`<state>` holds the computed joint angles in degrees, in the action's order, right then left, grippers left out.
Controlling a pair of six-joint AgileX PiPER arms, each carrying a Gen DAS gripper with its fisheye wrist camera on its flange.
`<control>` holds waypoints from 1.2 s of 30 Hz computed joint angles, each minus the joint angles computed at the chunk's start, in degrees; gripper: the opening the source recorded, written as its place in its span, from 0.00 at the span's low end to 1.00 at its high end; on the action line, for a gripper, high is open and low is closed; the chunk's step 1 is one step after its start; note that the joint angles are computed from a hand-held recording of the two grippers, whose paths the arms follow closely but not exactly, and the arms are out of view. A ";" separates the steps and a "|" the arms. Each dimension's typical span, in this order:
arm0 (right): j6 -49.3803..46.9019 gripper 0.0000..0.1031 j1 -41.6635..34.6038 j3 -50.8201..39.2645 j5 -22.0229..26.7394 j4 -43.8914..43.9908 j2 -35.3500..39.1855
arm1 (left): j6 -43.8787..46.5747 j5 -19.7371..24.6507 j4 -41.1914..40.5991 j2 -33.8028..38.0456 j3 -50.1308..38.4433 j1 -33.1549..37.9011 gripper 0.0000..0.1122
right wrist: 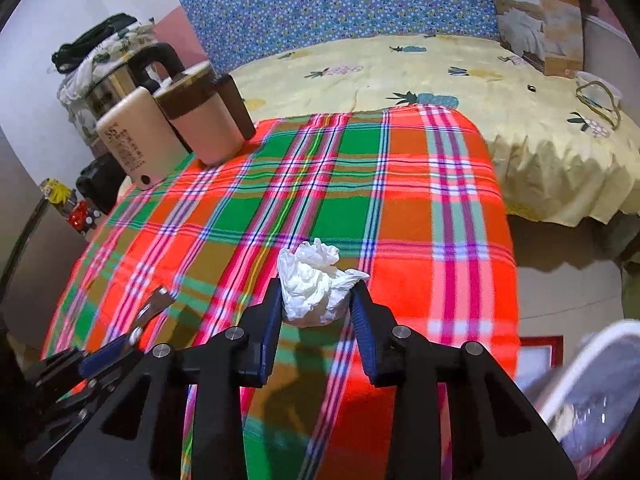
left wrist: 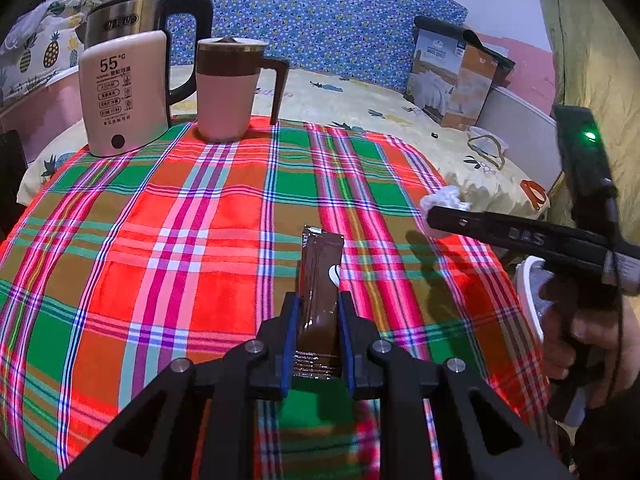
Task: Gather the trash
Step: 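Carry the brown wrapper and white tissue over the white bin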
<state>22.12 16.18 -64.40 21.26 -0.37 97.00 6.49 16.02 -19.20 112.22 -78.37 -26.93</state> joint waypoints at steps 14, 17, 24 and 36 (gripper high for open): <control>12.11 0.35 3.03 17.15 -2.64 -9.32 -18.25 | -13.61 -2.58 12.24 -8.21 8.73 -6.92 0.18; 17.49 0.35 4.29 19.35 -2.42 -13.77 -21.09 | -17.68 -2.86 16.09 -10.02 10.36 -8.80 0.18; 25.46 0.35 6.13 23.87 -1.32 -20.00 -27.00 | -25.72 -3.66 23.38 -13.36 13.62 -12.65 0.18; 37.84 0.35 8.18 29.75 2.08 -29.61 -35.23 | -32.28 -3.08 29.73 -14.66 14.01 -18.82 0.18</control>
